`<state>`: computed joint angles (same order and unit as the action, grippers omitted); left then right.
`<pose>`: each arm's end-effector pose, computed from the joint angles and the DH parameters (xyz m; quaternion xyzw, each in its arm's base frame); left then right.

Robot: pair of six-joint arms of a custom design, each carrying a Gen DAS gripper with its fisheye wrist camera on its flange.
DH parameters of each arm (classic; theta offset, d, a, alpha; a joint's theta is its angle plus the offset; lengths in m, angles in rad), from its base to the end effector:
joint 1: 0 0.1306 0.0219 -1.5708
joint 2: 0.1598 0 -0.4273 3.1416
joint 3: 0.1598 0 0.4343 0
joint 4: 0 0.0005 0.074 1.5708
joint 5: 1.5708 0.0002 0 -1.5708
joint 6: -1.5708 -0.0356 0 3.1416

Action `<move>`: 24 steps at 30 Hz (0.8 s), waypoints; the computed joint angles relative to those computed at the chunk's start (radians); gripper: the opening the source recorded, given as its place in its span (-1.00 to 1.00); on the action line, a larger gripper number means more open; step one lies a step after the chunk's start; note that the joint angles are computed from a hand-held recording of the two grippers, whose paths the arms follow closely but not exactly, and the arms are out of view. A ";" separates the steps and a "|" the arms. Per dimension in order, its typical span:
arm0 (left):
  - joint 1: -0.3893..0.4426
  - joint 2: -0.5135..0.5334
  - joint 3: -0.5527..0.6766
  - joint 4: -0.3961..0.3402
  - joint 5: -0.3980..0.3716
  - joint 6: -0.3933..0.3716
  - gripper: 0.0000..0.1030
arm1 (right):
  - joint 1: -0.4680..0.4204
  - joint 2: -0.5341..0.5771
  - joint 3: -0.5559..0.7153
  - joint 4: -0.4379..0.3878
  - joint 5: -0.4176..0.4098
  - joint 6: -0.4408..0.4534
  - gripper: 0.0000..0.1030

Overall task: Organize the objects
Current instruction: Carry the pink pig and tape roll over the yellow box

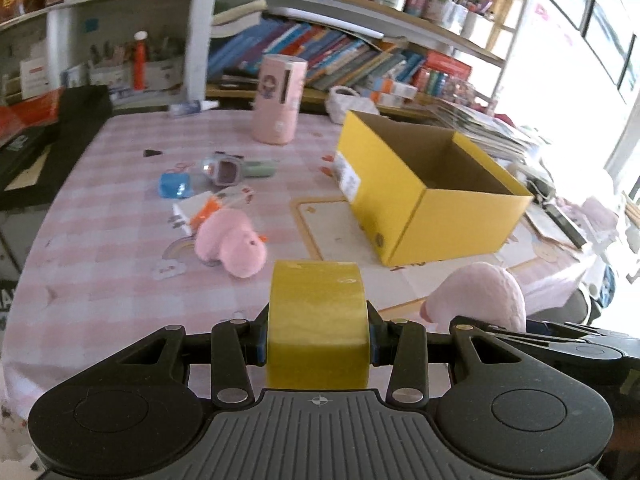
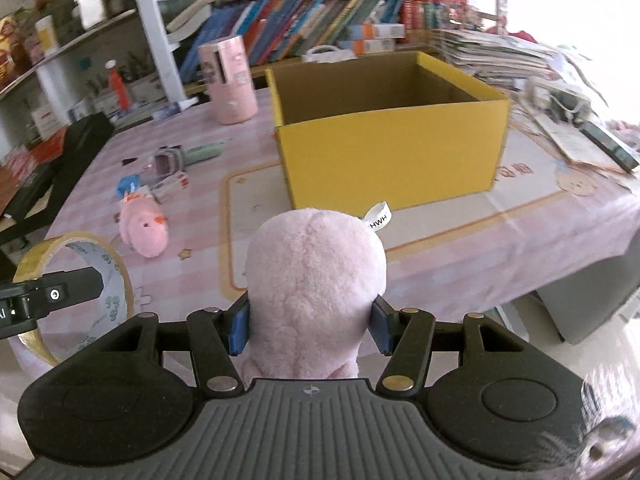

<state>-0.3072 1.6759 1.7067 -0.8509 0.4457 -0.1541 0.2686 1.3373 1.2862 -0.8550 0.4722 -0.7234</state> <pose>0.6054 -0.2087 0.4786 0.2863 0.8648 -0.2324 0.3408 0.4761 0.1137 0.4512 0.2816 0.8782 -0.0435 0.3842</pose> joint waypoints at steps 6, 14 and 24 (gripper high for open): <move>-0.019 0.019 0.025 -0.024 0.031 -0.039 -0.23 | -0.005 -0.022 -0.018 -0.027 0.035 -0.045 0.06; -0.049 0.040 0.054 -0.047 0.062 -0.086 -0.23 | -0.021 -0.053 -0.039 -0.068 0.076 -0.112 0.06; -0.069 0.058 0.082 -0.046 0.072 -0.090 -0.23 | -0.043 -0.065 -0.043 -0.082 0.090 -0.130 0.06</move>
